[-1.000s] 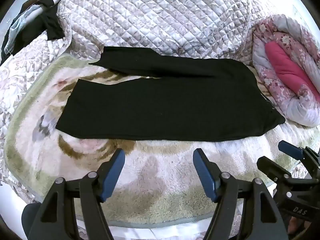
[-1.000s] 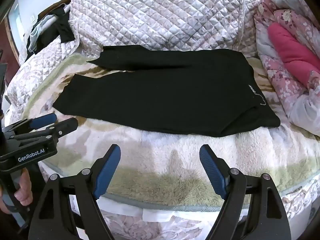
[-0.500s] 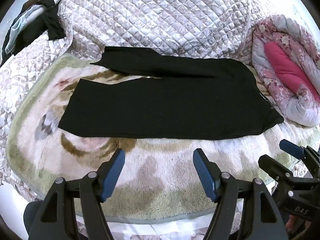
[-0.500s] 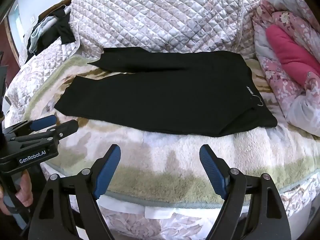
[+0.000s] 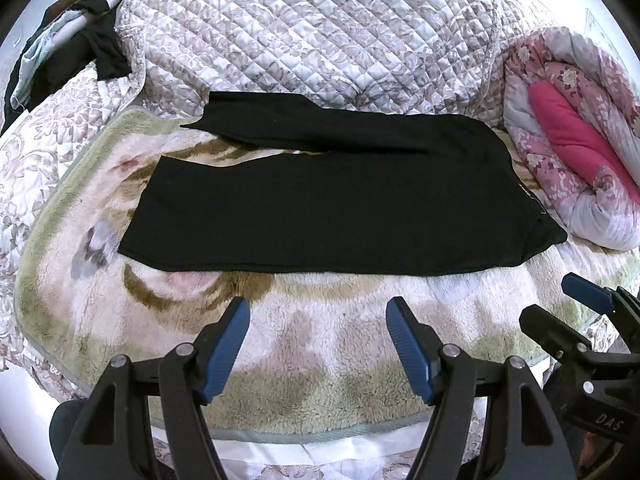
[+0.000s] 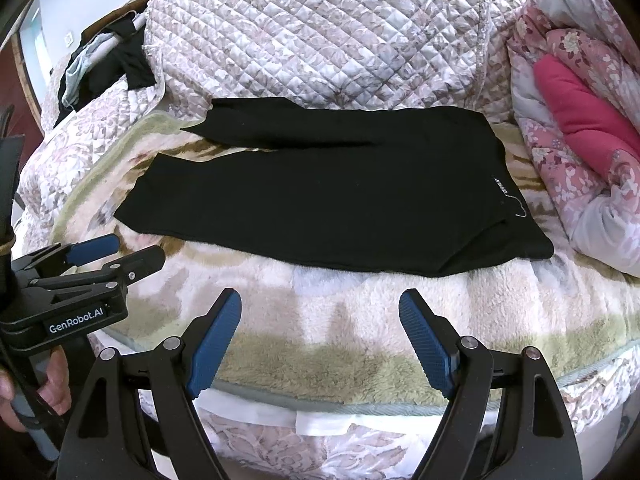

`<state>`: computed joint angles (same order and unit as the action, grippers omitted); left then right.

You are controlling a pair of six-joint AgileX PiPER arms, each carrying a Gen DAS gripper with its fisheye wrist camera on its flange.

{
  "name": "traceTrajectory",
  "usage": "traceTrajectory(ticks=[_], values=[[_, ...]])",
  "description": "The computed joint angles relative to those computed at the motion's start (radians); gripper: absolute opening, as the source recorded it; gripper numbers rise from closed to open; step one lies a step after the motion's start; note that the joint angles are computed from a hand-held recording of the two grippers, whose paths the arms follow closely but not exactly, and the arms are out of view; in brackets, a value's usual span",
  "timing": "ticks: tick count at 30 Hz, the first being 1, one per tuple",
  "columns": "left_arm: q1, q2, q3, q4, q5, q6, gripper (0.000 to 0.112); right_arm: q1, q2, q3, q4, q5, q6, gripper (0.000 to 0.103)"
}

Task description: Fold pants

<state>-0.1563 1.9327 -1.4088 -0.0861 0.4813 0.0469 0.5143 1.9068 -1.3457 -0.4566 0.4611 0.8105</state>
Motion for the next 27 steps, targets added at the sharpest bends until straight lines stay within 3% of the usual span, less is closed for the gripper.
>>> traceTrajectory(ticks=[12, 27], values=[[-0.006, -0.038, 0.067, 0.008, -0.018, 0.012, 0.073, -0.016, -0.007, 0.032, 0.028, -0.049, -0.011, 0.081], [-0.008, -0.021, 0.008, 0.015, 0.033, 0.002, 0.073, -0.051, 0.007, 0.054, 0.142, -0.115, -0.125, 0.081]])
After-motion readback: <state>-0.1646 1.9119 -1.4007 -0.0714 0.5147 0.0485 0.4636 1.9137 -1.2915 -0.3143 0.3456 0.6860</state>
